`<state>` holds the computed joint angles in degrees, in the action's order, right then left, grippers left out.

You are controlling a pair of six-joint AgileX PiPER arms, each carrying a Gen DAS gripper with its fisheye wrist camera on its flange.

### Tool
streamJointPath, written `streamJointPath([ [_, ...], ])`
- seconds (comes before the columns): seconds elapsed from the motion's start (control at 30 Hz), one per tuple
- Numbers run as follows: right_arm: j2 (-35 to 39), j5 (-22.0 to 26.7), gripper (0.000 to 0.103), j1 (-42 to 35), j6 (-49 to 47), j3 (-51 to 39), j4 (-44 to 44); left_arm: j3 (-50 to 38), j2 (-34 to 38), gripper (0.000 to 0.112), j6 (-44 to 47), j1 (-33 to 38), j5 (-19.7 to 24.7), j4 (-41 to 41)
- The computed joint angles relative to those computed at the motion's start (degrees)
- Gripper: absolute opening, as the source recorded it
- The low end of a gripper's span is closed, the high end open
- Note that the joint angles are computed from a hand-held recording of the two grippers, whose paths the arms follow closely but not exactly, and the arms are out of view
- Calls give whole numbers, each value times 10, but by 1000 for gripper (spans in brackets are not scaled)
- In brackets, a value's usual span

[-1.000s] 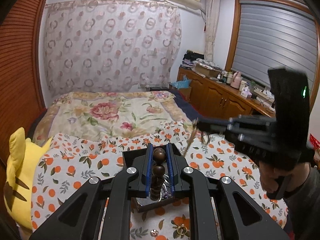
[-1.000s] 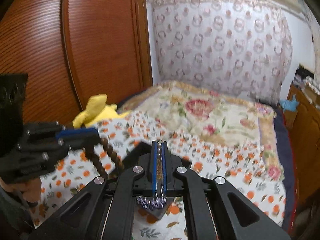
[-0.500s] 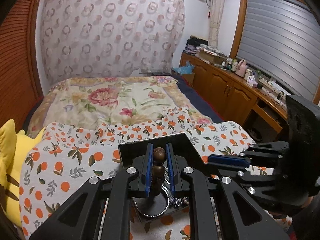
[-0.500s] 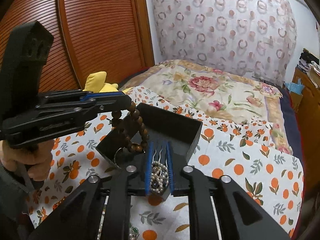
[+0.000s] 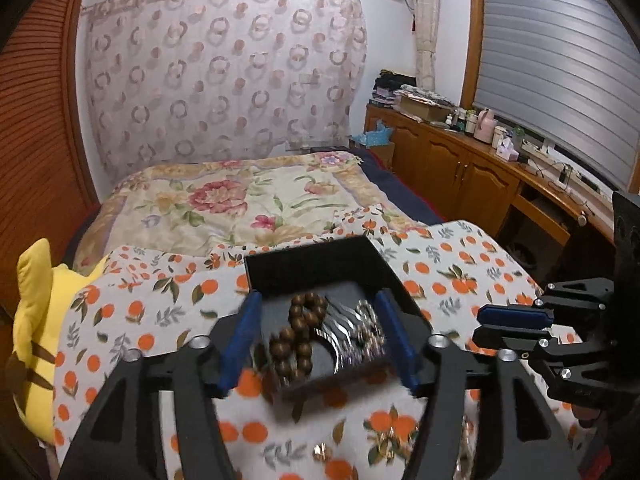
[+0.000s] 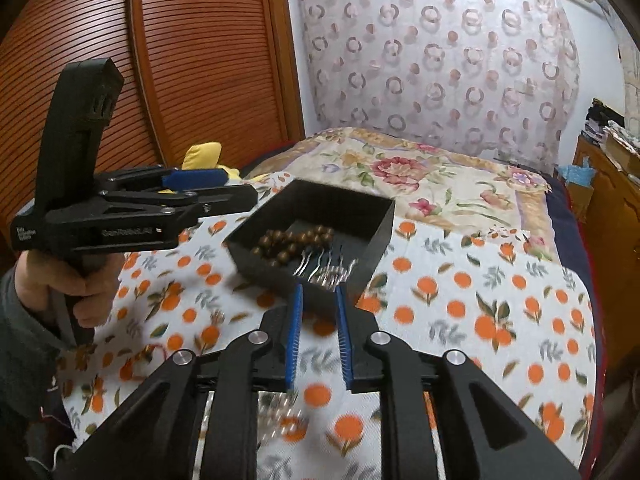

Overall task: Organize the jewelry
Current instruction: 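Lower the beads and hairpin into the black box and open both tools, then grasp the red string bracelet with the left tool while the right tool grasps the pearl necklace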

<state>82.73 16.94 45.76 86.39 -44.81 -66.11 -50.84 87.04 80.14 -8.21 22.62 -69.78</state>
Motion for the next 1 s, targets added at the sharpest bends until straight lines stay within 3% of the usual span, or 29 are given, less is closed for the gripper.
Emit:
streamJointPath([
  [0.13, -9, 24, 26, 50, 74, 24, -46, 58, -42, 70, 38, 15, 6, -24],
  [0.17, -10, 33, 27, 68, 96, 30, -58, 70, -51, 85, 47, 18, 5, -31],
  [0.2, -10, 39, 28, 80, 110, 32, -65, 88, -63, 91, 79, 24, 6, -60],
  [0.27, -10, 49, 28, 104, 147, 41, -84, 124, -88, 92, 148, 42, 16, -119],
  [0.53, 26, 69, 28, 184, 201, 44, -96, 208, -156, 96, 176, 111, 62, -103],
  [0.67, 52, 66, 28, 209, 174, 30, -66, 234, -177, 96, 184, 160, 93, -76],
  [1.0, 103, 72, 28, 198, -9, -14, 96, 279, -173, 96, 238, 256, 150, -53],
])
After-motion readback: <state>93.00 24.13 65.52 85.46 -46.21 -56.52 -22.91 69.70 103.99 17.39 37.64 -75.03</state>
